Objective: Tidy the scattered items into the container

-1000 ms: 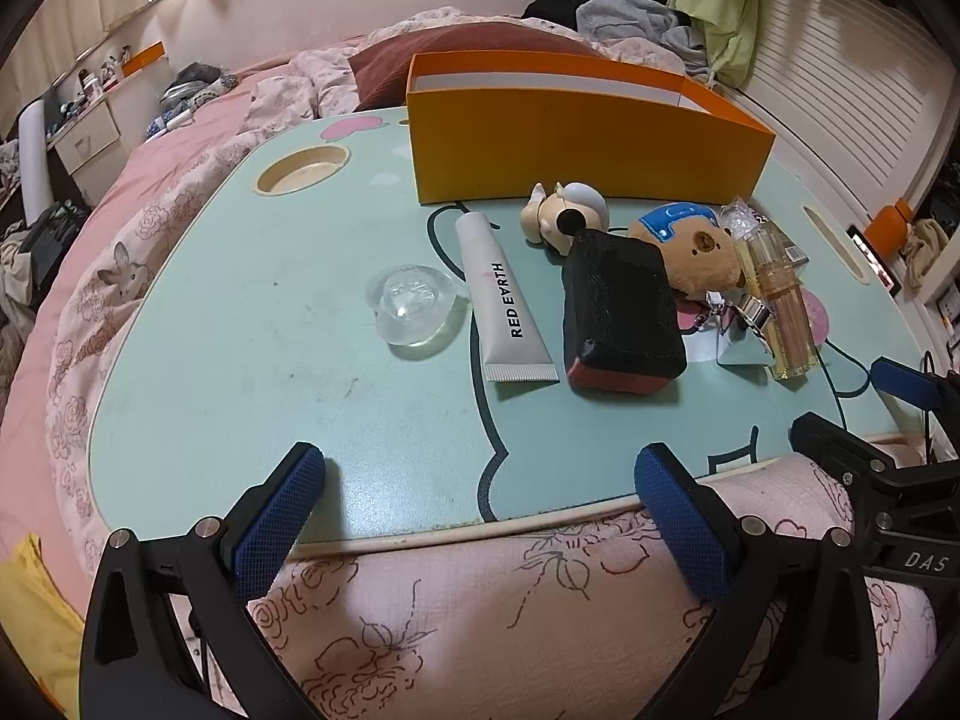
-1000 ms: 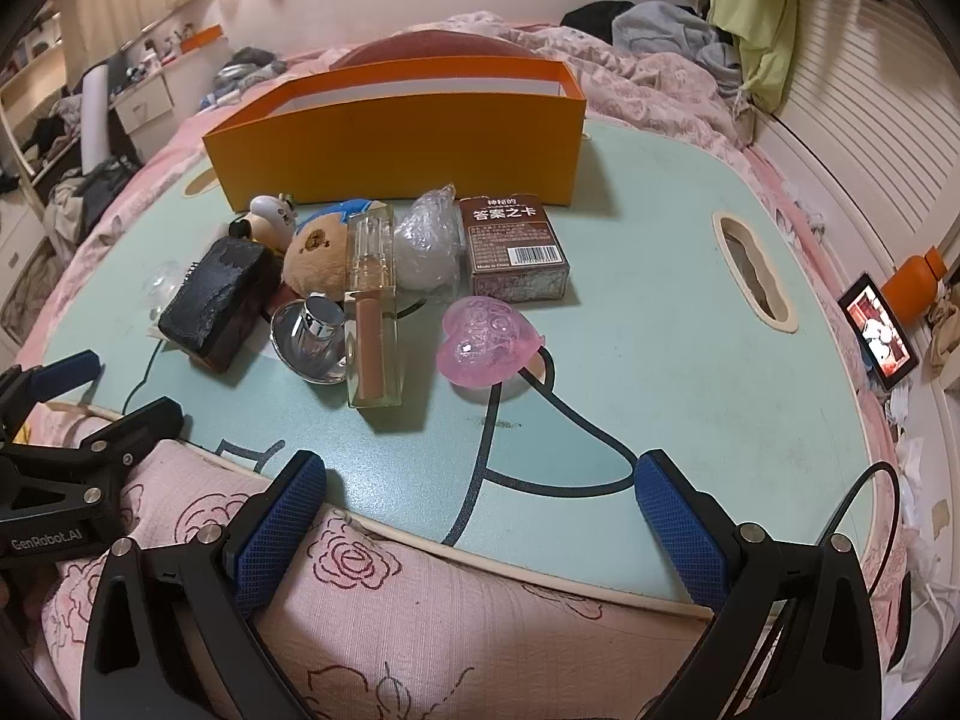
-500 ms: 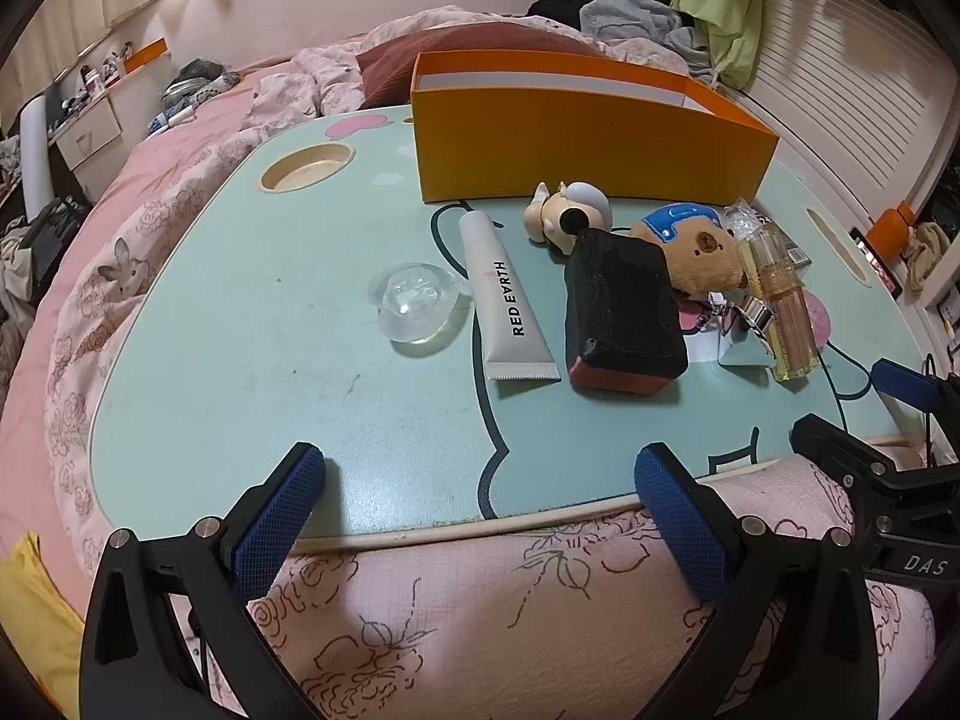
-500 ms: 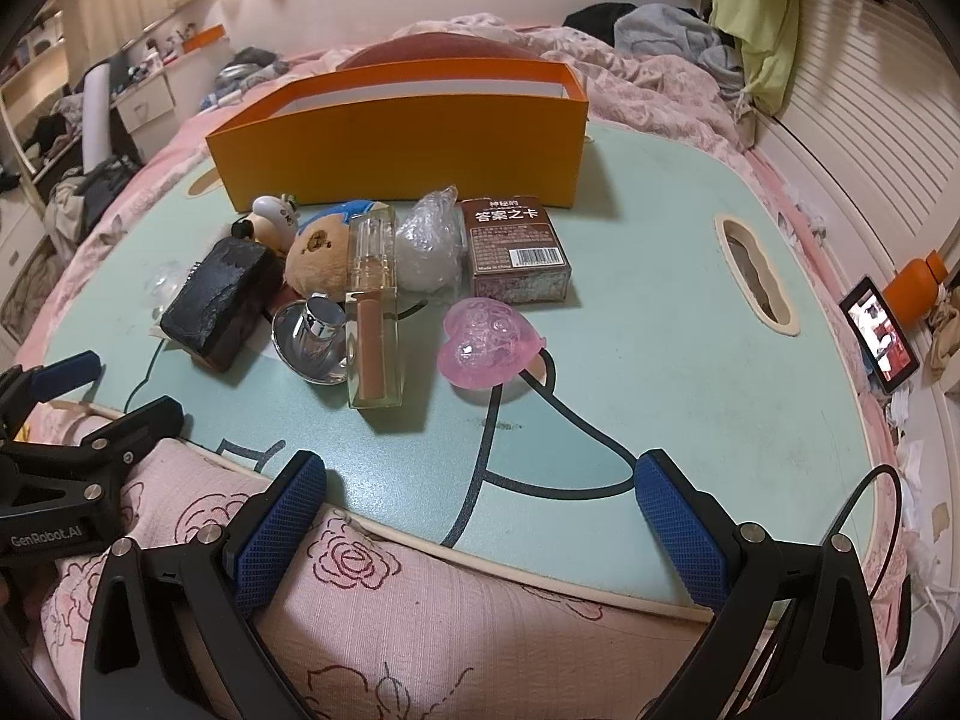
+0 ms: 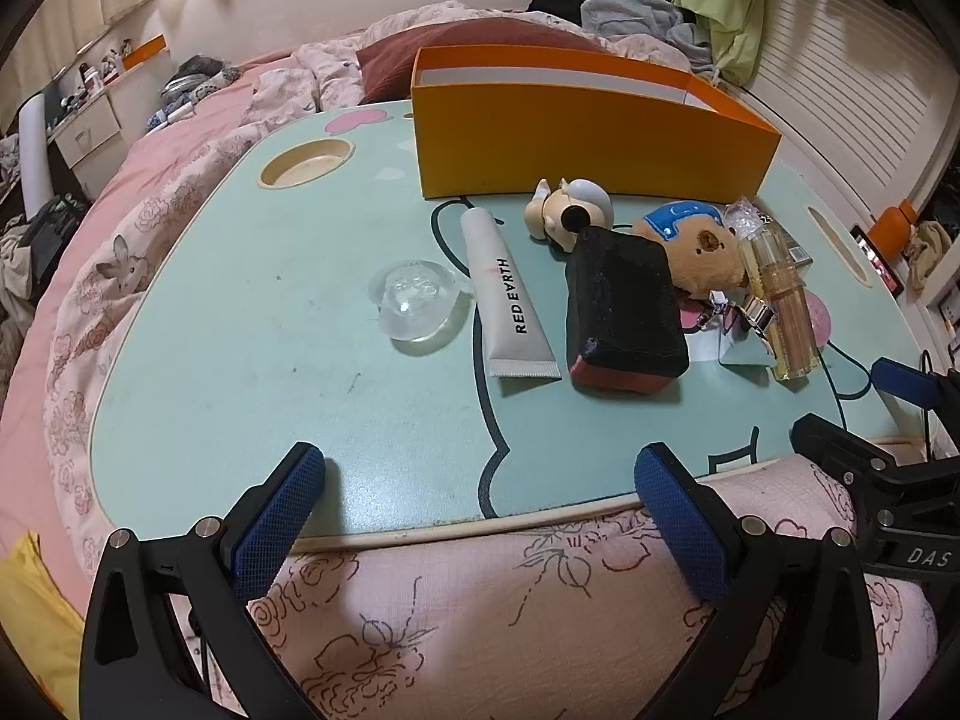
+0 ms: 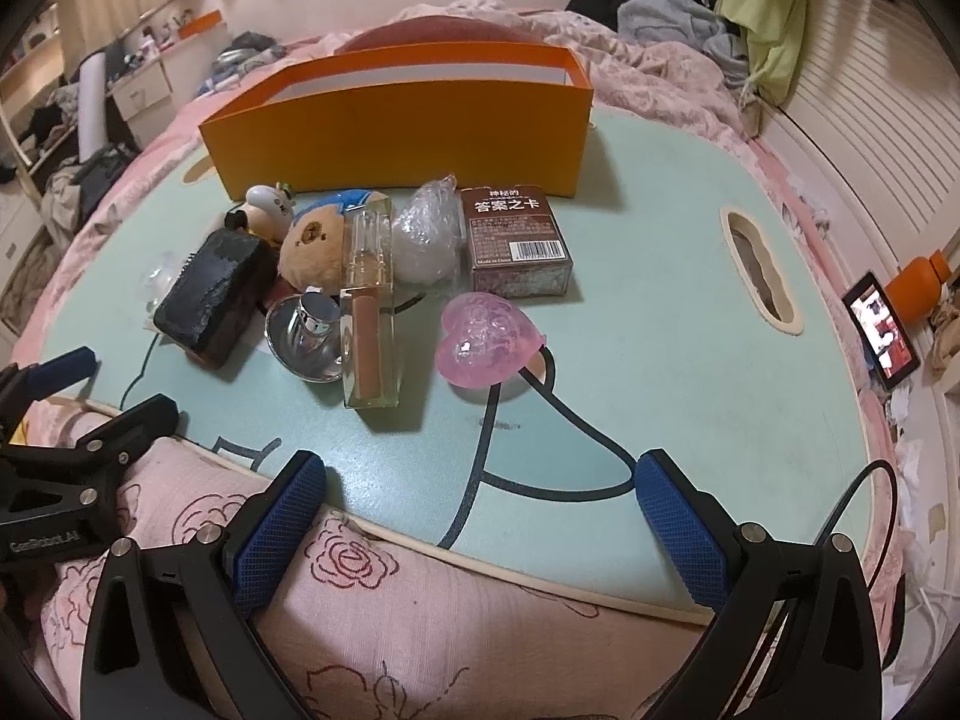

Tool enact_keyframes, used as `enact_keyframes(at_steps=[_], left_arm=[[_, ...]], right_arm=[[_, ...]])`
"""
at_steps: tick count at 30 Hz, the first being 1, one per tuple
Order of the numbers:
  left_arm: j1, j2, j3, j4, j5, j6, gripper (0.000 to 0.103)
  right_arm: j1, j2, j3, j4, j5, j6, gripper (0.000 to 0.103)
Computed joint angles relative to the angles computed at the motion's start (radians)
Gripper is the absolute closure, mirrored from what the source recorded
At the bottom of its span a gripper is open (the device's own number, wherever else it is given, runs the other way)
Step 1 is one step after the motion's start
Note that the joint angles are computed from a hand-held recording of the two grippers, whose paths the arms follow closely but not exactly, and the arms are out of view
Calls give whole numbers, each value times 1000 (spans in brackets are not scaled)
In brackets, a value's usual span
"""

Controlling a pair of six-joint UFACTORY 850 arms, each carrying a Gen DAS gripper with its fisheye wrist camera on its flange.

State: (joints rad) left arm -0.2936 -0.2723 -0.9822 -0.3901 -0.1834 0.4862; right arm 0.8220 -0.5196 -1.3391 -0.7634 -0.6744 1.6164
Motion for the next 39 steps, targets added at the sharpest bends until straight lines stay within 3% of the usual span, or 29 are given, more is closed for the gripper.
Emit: enact_keyframes(at_steps=[3,7,8,12,14,17,22,33,39], left_arm=[[-1,-1,-3,12,-7,-11,0],[14,7,-44,35,-127,33,1],[17,26,-48,42,-130,53,1],[5,80,-140,127,-121,70,0],[2,31,-269,87,-207,126,0],[-9,-89,-461,256,-323,-49,0],[-1,-261,-678,319,-493,-119,0],[18,-283,-680,246,-515,-88,0],[35,-158,-517,86,-430,58,0]], right_arm=[[2,-1,1,-8,1,3,0],[-19,29,9,83,28,-96,4],[-19,41,9,71,14,-83,9],[-50,40,-121,42,-137,-183,7],[-102,2,-225,134,-157,-354,5],[-171,-108,-421,334,-230,-604,5],[-216,-203,-559,406,-296,-676,5],[-213,-197,-545,428,-259,-672,5],[-134,-55,-338,295,-151,-470,5]])
